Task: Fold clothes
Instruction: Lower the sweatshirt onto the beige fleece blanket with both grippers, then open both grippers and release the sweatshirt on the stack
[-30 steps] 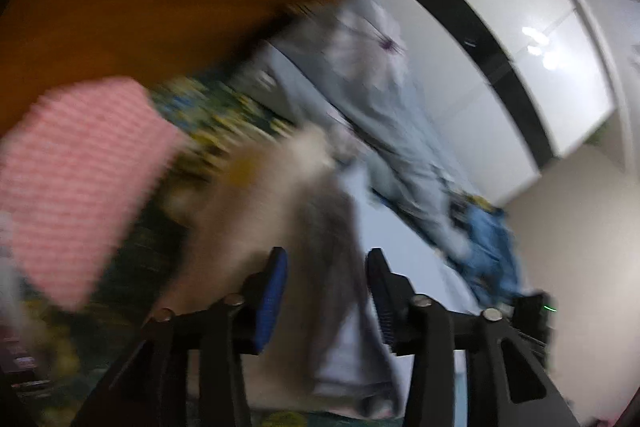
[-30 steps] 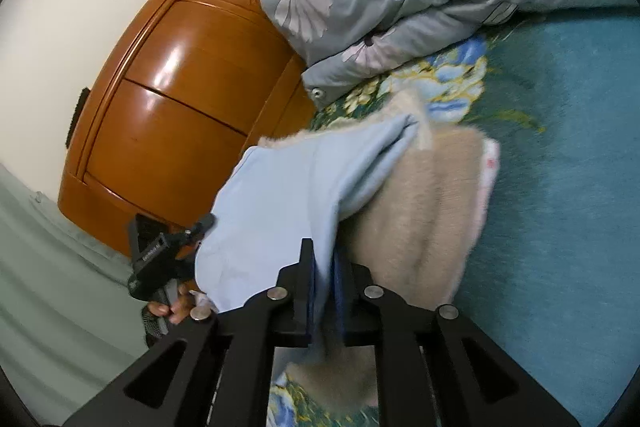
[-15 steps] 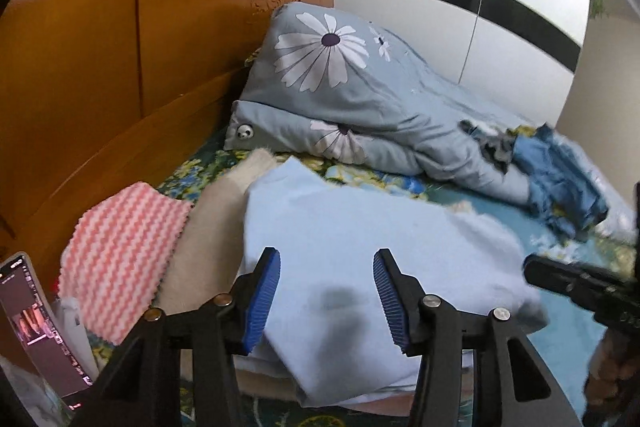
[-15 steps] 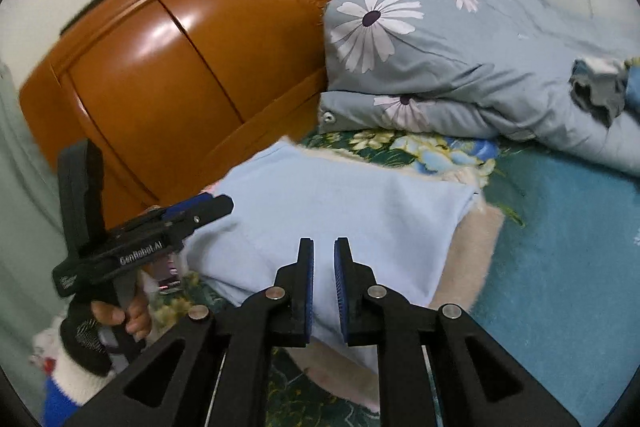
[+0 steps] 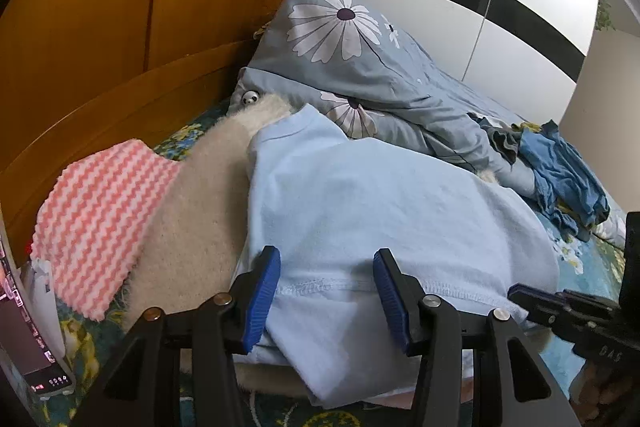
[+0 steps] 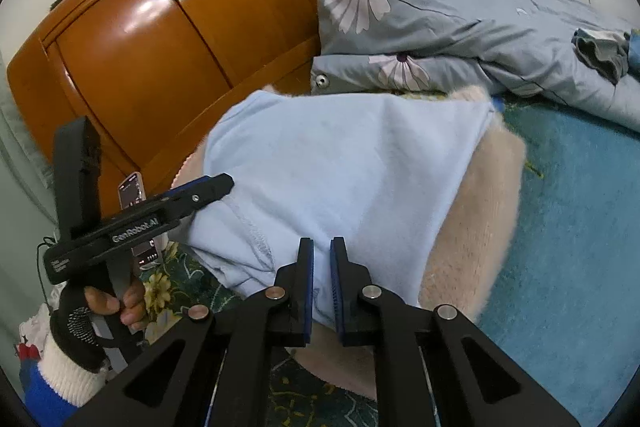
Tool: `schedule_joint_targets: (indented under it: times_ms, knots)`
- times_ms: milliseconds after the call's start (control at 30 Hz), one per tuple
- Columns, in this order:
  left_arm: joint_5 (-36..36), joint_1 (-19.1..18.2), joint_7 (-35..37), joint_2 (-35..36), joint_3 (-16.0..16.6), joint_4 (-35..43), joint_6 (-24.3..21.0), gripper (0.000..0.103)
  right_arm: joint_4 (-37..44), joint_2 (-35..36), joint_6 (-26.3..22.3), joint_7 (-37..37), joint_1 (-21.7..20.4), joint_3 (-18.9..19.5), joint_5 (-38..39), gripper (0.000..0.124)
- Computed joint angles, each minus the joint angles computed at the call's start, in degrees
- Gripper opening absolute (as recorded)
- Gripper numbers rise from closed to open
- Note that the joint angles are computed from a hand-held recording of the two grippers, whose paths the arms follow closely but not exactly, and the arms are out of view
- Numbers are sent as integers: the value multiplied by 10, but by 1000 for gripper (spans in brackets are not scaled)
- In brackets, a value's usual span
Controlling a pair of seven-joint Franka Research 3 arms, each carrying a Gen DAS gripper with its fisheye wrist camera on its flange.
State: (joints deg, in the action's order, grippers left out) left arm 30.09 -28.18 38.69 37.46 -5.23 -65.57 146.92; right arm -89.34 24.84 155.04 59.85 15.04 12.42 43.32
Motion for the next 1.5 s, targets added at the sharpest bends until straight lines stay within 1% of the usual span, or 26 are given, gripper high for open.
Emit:
schedule_joint_targets:
  times_ms: [100,133,233,267,333,367,400,467,533,567,633,700,733,800,833,867,900,933,1033,1100,1167,1200,1300,1400,1467,1500]
  knots:
    - [24,-22,-17,4,17,19,-31,53,-14,-14,10,-6,-2,3,7,8]
    - [33,-27,-24,1,21,19,-37,55,-20,-21,14,-13,-4,6,15,8]
    - [51,-29,-57,-19,21,-15,-9,63,-47,-45,26,-37,-5,10,35,8]
    - [59,-31,-71,-28,23,-28,-3,64,-56,-53,30,-45,-5,10,41,8]
    - [87,-43,-111,-45,33,-51,4,67,-78,-70,39,-68,-5,14,62,8]
    - [94,-42,-119,-50,30,-58,8,69,-89,-78,43,-82,-5,16,76,8]
    - [99,-42,-125,-56,26,-67,8,72,-99,-86,45,-96,-5,18,90,8]
    - [130,-57,-162,-73,33,-88,-6,74,-122,-101,55,-125,1,19,117,8]
    - [159,-64,-198,-85,33,-108,-15,83,-143,-113,68,-148,7,20,149,8]
    - [175,-68,-218,-94,33,-123,-19,84,-151,-117,72,-158,11,19,163,8]
    - [196,-67,-244,-106,24,-147,-26,87,-167,-123,91,-163,23,14,172,8]
    - [213,-67,-267,-116,16,-172,-34,90,-180,-123,110,-157,36,7,163,8]
    - [221,-66,-278,-122,12,-184,-39,92,-186,-122,120,-146,43,3,151,8]
    - [240,-63,-306,-131,5,-209,-31,97,-195,-118,132,-120,50,-2,131,8]
    - [250,-61,-321,-135,3,-222,-25,102,-199,-115,137,-108,53,-3,122,12]
    - [261,-61,-334,-139,1,-231,-26,103,-202,-112,140,-98,53,-3,114,17]
    - [272,-63,-344,-140,-1,-238,-34,103,-204,-109,142,-89,53,-2,109,26]
    - [279,-62,-350,-140,-4,-241,-40,103,-207,-106,143,-80,53,-2,103,31]
    - [287,-57,-361,-133,-12,-243,-43,103,-211,-95,153,-40,59,-7,66,37]
    - [299,-57,-375,-131,-12,-244,-41,103,-214,-89,161,-17,60,-8,43,39]
    - [312,-58,-391,-128,-10,-245,-39,103,-216,-85,167,7,62,-10,16,44]
    - [317,-58,-400,-127,-10,-247,-35,103,-218,-83,168,14,61,-9,6,49]
    - [319,-54,-414,-123,-11,-250,-27,103,-220,-81,169,28,55,-3,-16,54]
    - [309,-52,-407,-120,-14,-247,-33,103,-223,-81,174,38,55,-1,-39,67]
    - [309,-53,-406,-118,-13,-245,-34,103,-228,-82,184,48,60,-4,-59,71]
    - [310,-54,-406,-118,-13,-245,-36,103,-232,-83,192,56,64,-8,-71,76]
